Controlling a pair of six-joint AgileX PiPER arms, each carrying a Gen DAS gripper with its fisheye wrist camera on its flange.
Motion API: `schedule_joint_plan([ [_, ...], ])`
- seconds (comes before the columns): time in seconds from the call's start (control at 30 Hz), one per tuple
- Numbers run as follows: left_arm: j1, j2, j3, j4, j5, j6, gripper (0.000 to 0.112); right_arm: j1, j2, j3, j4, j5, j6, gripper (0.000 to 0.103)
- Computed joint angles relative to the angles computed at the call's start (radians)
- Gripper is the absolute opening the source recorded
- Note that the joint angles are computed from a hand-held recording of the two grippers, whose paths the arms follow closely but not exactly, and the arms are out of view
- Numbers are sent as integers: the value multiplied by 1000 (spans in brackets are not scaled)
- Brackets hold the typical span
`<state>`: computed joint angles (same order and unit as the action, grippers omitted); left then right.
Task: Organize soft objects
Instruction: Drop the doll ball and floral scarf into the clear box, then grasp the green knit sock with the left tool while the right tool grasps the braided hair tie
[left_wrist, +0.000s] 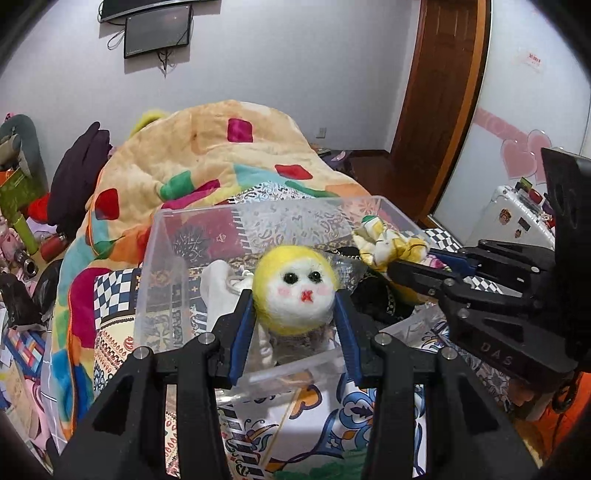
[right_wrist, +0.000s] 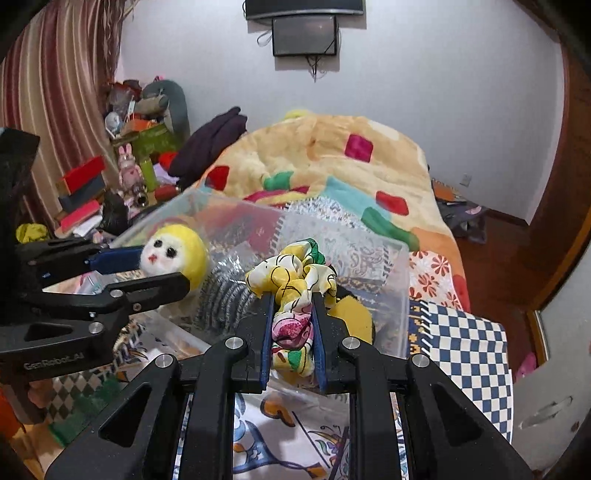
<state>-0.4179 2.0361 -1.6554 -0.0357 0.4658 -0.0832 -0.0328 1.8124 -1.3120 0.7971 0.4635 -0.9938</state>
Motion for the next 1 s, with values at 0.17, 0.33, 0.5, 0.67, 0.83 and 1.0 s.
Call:
schedule_joint_plan([
  [0.17, -11, 7, -7, 33, 8, -21, 44, 6, 19, -17, -50, 18, 40, 17],
  [0.33, -16, -15, 26, 39, -11, -23, 53, 11, 9, -13, -90, 22, 76, 34],
  [0.5, -18, -56, 75, 27, -32, -15, 53, 5, -11, 7, -67, 10, 58, 45],
  [0.67, -30, -131, 165, 86, -83, -75, 69, -15, -52, 40, -17, 9, 0, 45],
  [0.83, -51, -220, 265, 209, -128, -187, 79, -36, -125, 110, 59, -7, -76, 59],
  [1.0, -74, -304, 375, 342, -161, -340, 96, -56, -217, 219, 169, -34, -200, 76],
])
